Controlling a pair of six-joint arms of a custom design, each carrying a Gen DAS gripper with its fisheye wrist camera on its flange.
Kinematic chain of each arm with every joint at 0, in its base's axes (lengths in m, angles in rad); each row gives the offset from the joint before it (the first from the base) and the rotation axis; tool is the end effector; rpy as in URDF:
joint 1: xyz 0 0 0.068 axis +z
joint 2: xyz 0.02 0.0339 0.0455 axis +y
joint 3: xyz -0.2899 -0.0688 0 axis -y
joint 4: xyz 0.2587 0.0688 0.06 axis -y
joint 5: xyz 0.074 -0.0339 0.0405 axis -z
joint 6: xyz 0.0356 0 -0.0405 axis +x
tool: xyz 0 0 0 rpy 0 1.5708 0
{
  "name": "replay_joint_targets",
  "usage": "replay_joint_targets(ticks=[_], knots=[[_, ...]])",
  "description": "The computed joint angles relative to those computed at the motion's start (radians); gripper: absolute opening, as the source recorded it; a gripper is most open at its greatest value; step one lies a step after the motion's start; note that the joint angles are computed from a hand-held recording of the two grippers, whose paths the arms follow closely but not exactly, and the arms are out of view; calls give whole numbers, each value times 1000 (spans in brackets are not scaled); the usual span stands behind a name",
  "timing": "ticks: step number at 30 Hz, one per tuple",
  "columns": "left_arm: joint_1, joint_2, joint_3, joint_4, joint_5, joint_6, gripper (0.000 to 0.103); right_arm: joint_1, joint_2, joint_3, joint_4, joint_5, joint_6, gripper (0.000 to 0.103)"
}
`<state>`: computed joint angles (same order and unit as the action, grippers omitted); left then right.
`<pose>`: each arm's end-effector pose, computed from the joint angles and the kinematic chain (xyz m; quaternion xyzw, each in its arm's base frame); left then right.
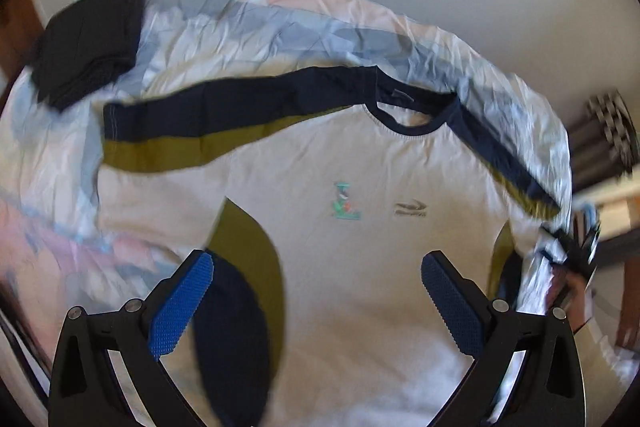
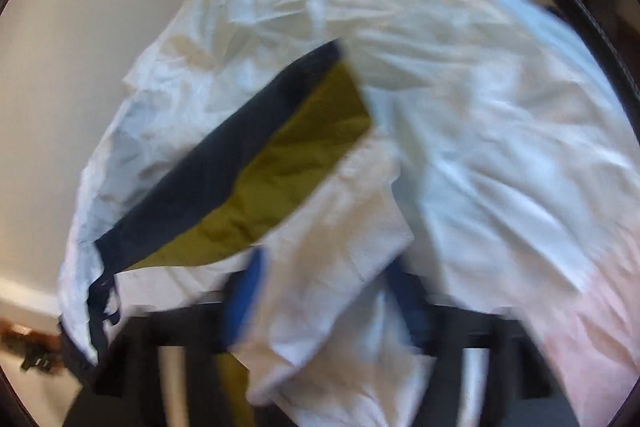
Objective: Fold clothes
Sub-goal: 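Fold the shirt side and sleeve inward across the body with the right gripper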
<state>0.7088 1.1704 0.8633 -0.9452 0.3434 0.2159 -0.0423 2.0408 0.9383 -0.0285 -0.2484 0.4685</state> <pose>0.1637 0.1246 0.2573 -0.2111 0.9500 -0.0813 0.2151 0.3678 -0.0068 0.0700 0.2185 0.9438 0.1639 0.1860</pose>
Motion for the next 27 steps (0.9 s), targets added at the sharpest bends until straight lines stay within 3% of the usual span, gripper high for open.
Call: replay_joint_targets(ticks=[4, 7, 9, 13, 18, 23, 27], knots=[[118, 40, 122, -94, 112, 192, 103, 23, -328, -117, -206, 112, 79, 91], [127, 82, 252, -195, 150, 242, 103, 135, -654, -114, -443, 239, 60, 96], [108, 122, 316, -231, 143, 247, 103, 230, -734, -43, -565, 352, 53, 103], [58, 184, 391, -285, 57, 262, 103, 354, -741, 109, -750, 436, 48, 103], [111, 138, 347, -339, -50, 253, 103, 427, -698, 139, -792, 410, 7, 103], [119, -69, 217, -395, -157, 243, 103, 430, -650, 6, -651, 393, -101, 103], [82, -232, 244, -553, -247, 133, 103, 361, -607, -52, -573, 332, -238, 100]])
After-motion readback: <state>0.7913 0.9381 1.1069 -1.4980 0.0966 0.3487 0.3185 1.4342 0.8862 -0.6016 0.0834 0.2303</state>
